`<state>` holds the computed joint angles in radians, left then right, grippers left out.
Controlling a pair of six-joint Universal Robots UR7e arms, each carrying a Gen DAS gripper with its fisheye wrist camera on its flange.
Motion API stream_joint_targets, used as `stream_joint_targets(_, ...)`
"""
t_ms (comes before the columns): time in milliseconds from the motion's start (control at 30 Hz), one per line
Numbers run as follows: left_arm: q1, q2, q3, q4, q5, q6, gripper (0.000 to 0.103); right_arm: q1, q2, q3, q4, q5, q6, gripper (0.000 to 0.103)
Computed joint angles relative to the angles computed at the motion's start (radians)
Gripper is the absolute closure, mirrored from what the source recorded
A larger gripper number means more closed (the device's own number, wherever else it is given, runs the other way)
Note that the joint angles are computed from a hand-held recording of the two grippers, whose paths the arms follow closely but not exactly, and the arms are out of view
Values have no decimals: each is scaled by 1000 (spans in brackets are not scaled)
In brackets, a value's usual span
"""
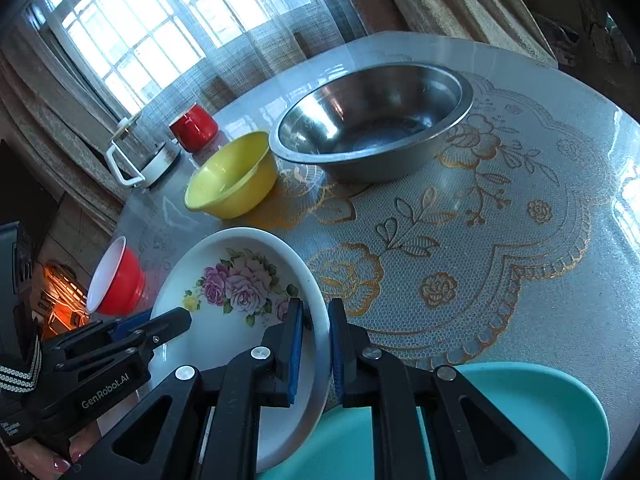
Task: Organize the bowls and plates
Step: 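Lift the floral plate with both grippers and lower it onto the teal plate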
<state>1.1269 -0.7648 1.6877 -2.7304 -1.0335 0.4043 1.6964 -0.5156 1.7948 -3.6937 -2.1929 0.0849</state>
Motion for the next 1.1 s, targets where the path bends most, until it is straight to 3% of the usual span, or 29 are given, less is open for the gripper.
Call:
stream_joint_targets(567,-18,-116,137,-71,-118,-63,79,65,-33,110,-217,-19,-20,90)
stream_joint_targets(767,-47,-166,251,-191,-121,-55,79,89,-51,175,-273,-26,-10,90)
stream_joint_targets(1100,-82,-223,381,-268,-158,-89,79,109,-70,289,-382,-51,30,89)
